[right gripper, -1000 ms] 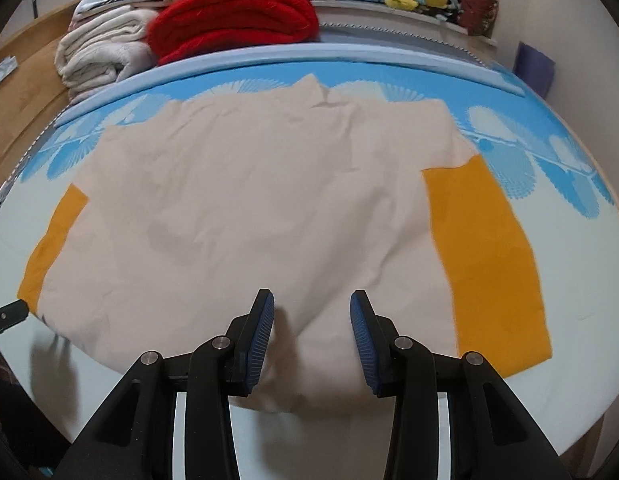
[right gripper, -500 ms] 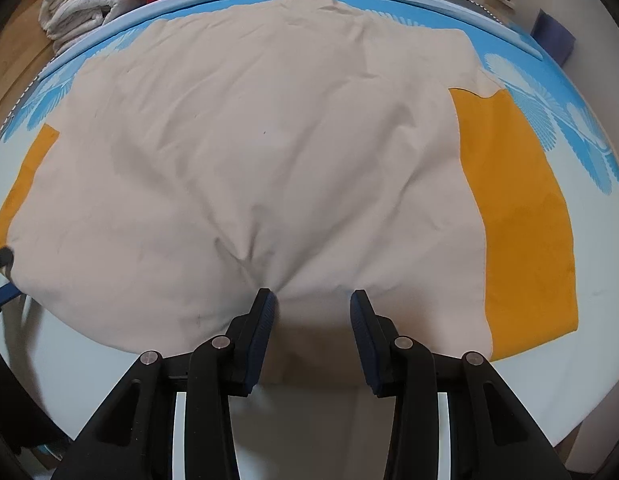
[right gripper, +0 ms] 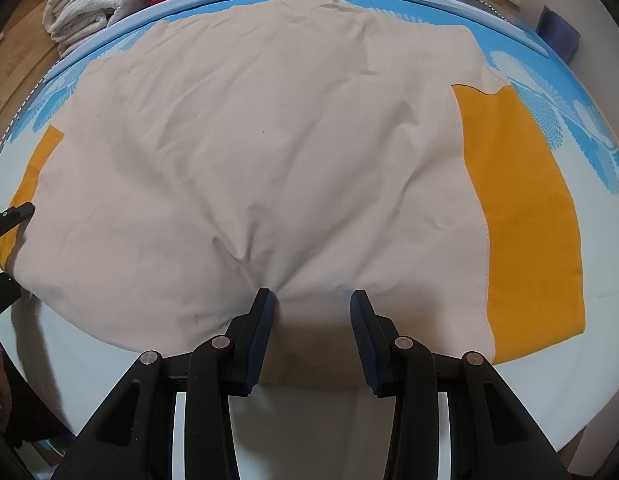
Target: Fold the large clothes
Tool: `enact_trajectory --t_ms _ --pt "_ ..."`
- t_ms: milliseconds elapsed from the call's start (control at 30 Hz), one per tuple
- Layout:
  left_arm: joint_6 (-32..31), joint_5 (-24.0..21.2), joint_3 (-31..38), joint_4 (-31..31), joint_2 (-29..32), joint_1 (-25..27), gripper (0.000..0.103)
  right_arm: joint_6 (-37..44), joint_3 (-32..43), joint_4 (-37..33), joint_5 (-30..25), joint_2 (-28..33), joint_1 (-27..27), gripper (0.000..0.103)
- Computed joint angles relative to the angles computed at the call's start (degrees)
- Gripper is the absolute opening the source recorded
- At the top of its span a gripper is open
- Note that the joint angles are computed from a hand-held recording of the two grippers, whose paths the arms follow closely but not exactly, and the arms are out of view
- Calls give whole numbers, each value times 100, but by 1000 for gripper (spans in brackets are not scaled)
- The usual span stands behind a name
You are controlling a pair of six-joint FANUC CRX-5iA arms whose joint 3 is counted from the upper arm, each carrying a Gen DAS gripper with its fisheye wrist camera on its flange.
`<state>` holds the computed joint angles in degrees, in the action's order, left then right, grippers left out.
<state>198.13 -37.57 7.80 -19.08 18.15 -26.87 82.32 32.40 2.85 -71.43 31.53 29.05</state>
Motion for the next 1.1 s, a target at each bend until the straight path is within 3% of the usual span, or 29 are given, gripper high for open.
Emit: enact_trajectory --t_ms 67,200,400,600,733,833,967,1000,1100 --pt "-61 -47 55 21 38 11 40 -23 -37 21 44 -17 4 41" --pt "-330 -42 140 48 62 35 16 -95 -120 39 137 -64 7 41" --pt "-851 -390 483 30 -31 -7 10 -475 -576 181 867 -467 61 41" --pt "-2151 -1669 1165 114 -225 -105 10 -371 -1143 -120 1674 -1115 362 41" --pt "-2777 -2508 1449 -43 -399 -274 10 -79 -1371 -615 1930 -1423 568 41" --pt "-3096 -3051 1675 -352 -448 -485 10 156 -1342 -1023 1758 -1415 699 41" --pt "-3550 -3510 2100 -681 -140 -732 10 536 -397 -1485 269 -533 732 41" --pt "-3588 -3647 2239 -807 -31 -798 10 511 -286 -1476 176 -448 730 41" --pt "-3505 -3485 2410 -914 113 -856 9 499 218 -1648 -111 -318 572 41"
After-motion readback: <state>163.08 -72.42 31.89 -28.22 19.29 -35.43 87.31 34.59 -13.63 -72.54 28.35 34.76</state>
